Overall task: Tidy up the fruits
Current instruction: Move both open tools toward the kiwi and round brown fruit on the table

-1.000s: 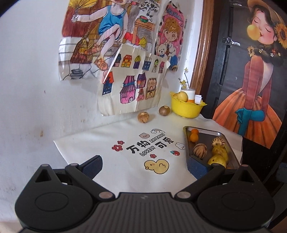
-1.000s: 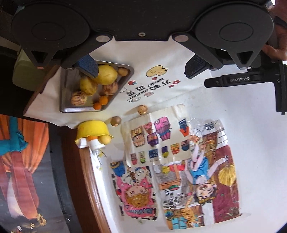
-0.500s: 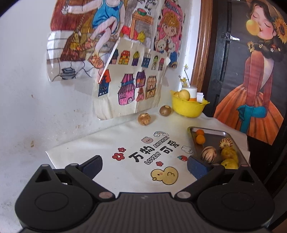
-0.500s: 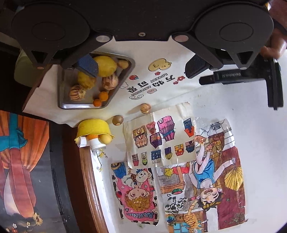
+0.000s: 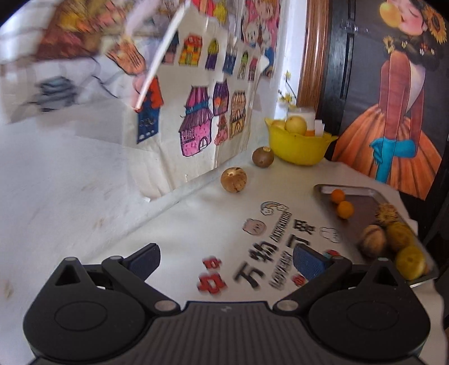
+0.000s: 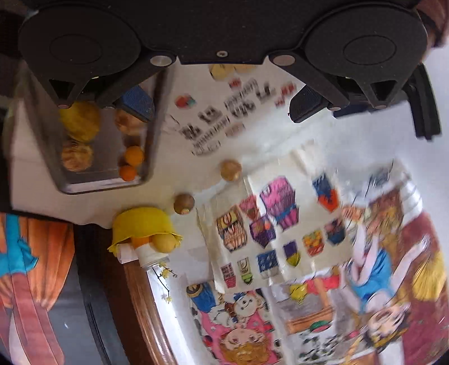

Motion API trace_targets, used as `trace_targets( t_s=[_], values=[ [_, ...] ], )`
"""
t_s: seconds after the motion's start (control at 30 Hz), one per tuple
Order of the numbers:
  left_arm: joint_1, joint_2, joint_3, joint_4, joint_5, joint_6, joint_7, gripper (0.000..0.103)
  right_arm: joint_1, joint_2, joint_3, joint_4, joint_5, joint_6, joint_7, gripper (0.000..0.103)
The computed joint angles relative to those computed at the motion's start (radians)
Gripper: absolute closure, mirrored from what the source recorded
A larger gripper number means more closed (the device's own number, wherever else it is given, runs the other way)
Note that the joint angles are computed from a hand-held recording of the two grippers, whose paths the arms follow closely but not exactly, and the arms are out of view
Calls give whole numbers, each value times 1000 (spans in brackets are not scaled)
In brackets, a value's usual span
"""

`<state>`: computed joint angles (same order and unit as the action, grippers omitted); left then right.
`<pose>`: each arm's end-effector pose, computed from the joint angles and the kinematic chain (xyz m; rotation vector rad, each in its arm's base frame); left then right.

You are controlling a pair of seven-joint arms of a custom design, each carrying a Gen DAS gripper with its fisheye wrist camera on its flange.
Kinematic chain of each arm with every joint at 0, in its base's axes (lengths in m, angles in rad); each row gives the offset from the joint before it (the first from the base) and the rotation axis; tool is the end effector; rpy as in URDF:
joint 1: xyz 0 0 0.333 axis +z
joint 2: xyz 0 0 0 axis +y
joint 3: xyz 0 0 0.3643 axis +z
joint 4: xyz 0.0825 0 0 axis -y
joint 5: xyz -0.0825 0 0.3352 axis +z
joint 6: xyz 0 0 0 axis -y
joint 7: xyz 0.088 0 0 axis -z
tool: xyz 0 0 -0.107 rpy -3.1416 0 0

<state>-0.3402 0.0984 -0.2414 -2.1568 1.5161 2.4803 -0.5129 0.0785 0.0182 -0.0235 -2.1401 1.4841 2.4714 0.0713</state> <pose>0.4484 -0.2952 0.4536 -1.8324 1.3272 -0.8289 0.5286 0.0267 0.5020 -1.7494 1.1195 -0.2015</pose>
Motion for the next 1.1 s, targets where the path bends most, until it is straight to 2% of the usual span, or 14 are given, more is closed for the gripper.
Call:
trace_targets(
  t_s=[0.1, 0.2, 0.3, 0.4, 0.53, 0.7, 0.8, 0.9, 1.0, 1.1],
  values=[
    [46, 43, 35, 44, 27, 87, 75, 0, 15, 66, 16, 73, -24, 29, 108, 0],
    [75, 93, 56, 108, -14, 148, 202, 0, 22, 97, 25, 119, -93, 77, 207, 1],
    [91, 130, 60, 170, -178, 179, 406, 0, 28, 106, 23, 154, -255, 122, 383, 1],
    [103, 152, 52, 224, -404, 183, 623, 0, 26, 107, 9, 206, -458, 95, 637, 1],
    [111, 153, 31, 283, -673, 135, 852, 0, 15, 95, -3, 283, -645, 26, 881, 1],
    [102, 152, 21, 376, -865, 40, 1038, 0, 7, 96, -8, 393, -795, -37, 1066, 1],
    [85, 173, 29, 447, -898, -14, 1097, 0, -8, 134, -7, 479, -813, -80, 1104, 1],
    [65, 225, 32, 557, -928, -100, 1155, 0, -32, 202, -2, 585, -806, -133, 1102, 1],
    [33, 274, 54, 647, -910, -154, 1152, 0, -57, 287, 10, 703, -806, -184, 1072, 1],
    [15, 313, 75, 687, -886, -163, 1127, 0, -67, 403, 28, 866, -836, -263, 1065, 1]
  ],
)
